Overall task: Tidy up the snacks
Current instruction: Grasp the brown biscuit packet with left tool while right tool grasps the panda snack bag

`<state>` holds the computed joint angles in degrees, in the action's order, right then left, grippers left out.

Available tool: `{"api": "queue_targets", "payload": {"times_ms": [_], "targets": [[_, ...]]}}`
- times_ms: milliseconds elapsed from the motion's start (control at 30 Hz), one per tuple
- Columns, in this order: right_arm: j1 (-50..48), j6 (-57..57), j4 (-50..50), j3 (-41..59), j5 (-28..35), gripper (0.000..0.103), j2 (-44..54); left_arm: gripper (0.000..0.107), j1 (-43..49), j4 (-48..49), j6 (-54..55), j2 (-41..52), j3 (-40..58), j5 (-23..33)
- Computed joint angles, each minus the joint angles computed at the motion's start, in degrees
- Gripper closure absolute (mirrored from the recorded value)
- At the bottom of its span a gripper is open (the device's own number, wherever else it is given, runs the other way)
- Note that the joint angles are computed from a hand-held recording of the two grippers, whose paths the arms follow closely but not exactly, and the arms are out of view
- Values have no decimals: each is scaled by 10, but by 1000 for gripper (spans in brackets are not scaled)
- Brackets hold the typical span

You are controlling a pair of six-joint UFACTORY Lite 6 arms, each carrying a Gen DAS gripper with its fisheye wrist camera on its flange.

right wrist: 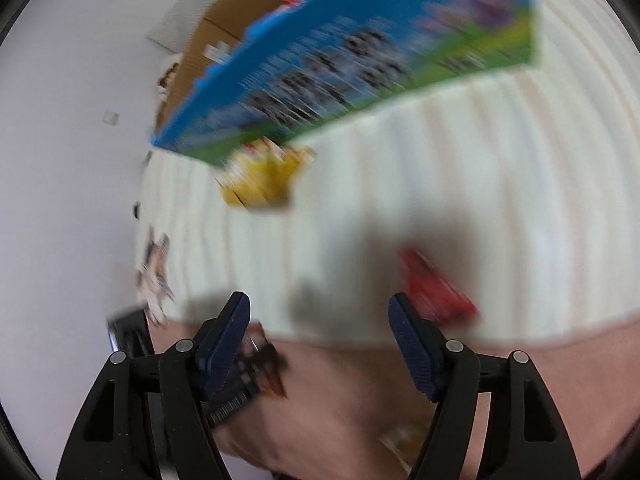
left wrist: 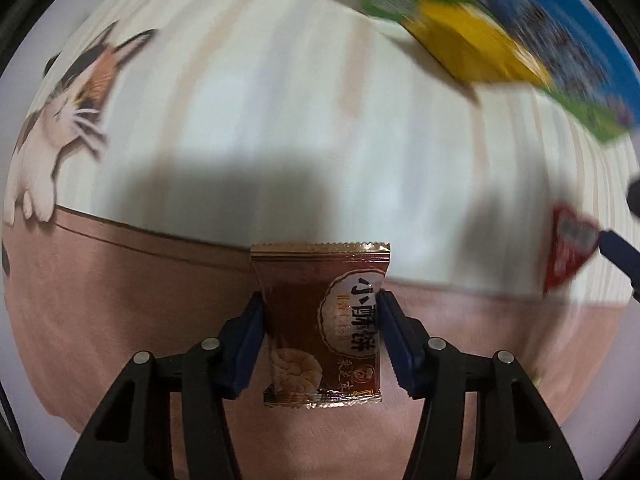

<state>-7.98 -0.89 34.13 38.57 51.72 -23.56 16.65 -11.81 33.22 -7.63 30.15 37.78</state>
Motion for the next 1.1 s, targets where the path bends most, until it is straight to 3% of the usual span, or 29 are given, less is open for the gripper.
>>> {"api": "queue_targets", "payload": {"times_ms": [200, 467, 500, 533, 600, 700, 800, 1000, 1067, 1100], "targets": [[63, -13, 76, 131, -107, 28, 202, 54, 29, -19, -13, 76, 98, 5], [112, 62, 26, 284, -138, 29, 396, 54, 15, 0, -49, 107, 133, -5], [119, 76, 7, 291, -147, 30, 402, 54, 14, 3, -50, 106, 133, -5], [128, 66, 1, 305, -147, 41, 413, 54, 13, 6, -52, 108, 138, -3], [142, 60, -15, 326, -127, 52, 427, 54, 4, 10, -62, 111, 144, 0], [163, 68, -47, 316, -111, 56, 408, 54, -40, 27, -111, 120, 165, 9], [165, 42, -43, 232, -93, 57, 328, 54, -88, 35, -153, 119, 170, 11], [135, -1, -32, 87, -41, 57, 180, 54, -76, 37, -133, 50, 95, 14], [118, -14, -32, 60, -28, 55, 158, 52, -70, 30, -121, 44, 82, 15], [112, -12, -27, 61, -27, 48, 164, 51, -64, 21, -111, 54, 90, 18]]}}
